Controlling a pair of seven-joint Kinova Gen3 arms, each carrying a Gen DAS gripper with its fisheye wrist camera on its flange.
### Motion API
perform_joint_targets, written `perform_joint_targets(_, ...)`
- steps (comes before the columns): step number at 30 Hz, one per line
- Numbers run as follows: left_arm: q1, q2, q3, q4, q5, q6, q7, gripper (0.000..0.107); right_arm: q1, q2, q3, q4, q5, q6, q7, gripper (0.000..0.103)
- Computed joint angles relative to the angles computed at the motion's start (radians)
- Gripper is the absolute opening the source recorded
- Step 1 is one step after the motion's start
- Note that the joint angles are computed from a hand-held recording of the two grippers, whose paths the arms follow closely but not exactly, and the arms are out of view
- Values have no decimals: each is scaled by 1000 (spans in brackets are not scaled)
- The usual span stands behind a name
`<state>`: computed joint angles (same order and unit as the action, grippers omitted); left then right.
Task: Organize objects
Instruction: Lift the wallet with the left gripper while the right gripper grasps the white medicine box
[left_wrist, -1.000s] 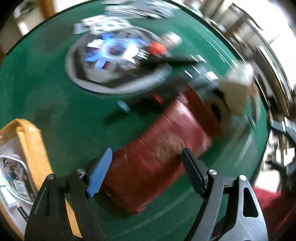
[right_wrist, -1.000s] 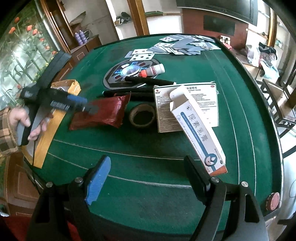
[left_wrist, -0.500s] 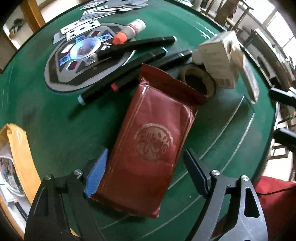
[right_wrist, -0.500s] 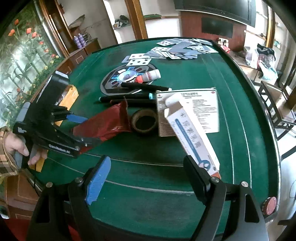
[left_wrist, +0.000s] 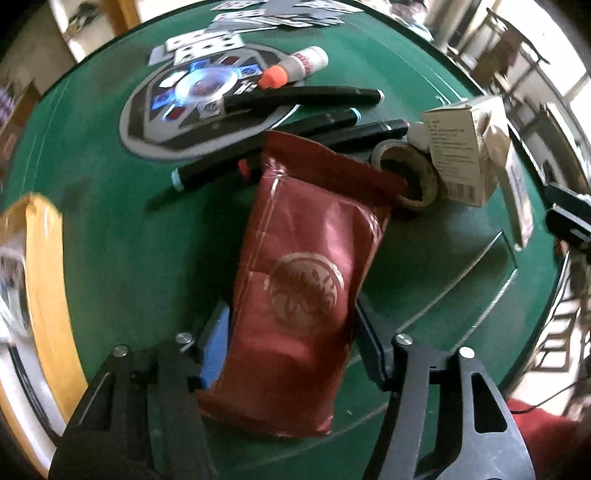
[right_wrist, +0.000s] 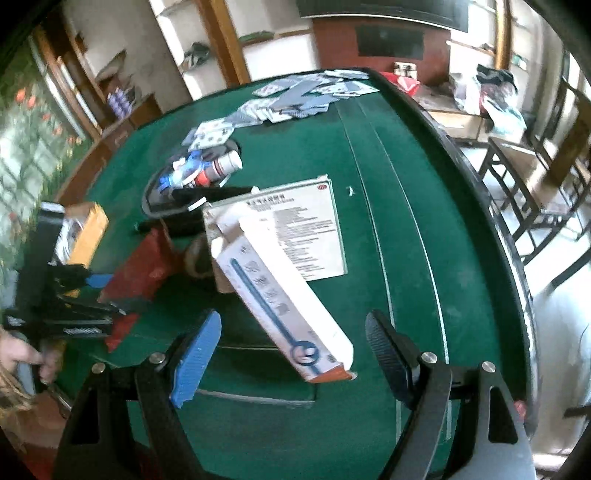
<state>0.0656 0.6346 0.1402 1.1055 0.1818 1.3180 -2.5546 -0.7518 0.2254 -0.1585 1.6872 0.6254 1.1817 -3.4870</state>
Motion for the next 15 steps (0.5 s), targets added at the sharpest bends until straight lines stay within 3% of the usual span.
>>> perform_joint_targets(4,-18,-18,-8,24,5,27,15,58,47,-14,1,36,-33,-87,93,76)
perform_joint_targets(6,-27,-42,-7,71,9,2,6,58,63,-12,2,41,-47,-110,143,69)
perform_joint_targets(7,-27,-44,-9,73,11,3,8,58,72,-7,3,39,-59,-119,171,63)
perform_joint_targets(11,3,-18,-21,23,-16,35,64,61,96,16,16,27,-103,-131,267,58)
perform_joint_targets(15,69,-47,-27,76,-77,-41,97,65,84,31,28,15,-99,-117,297,46)
